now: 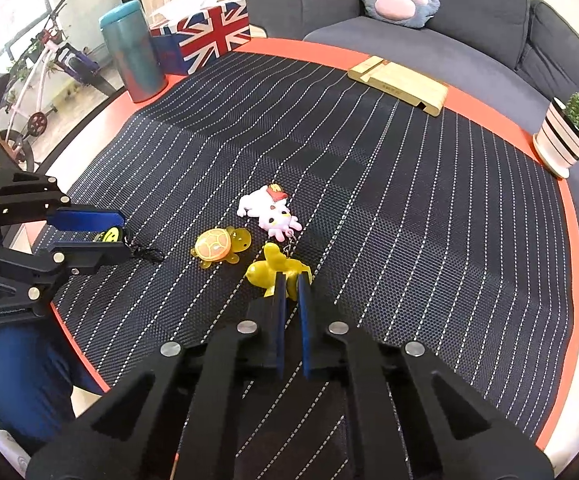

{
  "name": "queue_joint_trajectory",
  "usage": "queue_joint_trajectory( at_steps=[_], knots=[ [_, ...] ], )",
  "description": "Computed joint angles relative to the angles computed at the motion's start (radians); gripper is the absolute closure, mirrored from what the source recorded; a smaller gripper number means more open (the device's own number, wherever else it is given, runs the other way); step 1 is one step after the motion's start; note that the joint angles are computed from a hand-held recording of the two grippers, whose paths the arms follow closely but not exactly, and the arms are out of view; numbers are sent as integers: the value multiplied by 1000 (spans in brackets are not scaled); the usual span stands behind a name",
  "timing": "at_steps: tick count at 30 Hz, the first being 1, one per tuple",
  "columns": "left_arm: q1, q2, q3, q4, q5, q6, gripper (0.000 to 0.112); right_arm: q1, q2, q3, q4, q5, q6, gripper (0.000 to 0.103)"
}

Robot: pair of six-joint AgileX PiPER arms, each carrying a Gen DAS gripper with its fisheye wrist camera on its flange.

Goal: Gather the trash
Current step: 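Grasp the yellow duck toy with the right gripper while the left gripper holds the keychain, then carry the duck and keychain over the pink bin and open both grippers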

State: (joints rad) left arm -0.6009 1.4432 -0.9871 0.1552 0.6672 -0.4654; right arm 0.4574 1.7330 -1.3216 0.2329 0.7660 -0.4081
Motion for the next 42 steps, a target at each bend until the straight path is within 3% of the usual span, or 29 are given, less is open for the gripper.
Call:
queue_joint_trajectory(
  at_steps=[18,31,42],
  knots=[
    [-115,-100,22,76,40,-108,88,-15,-271,155,71,78,-26,98],
    [-319,-216,45,221,120,-314,88,39,-550,318,57,149,9,98],
    [-481,-264,77,297,173,-467,88,130,-697,461,20,169,113,98]
  ],
)
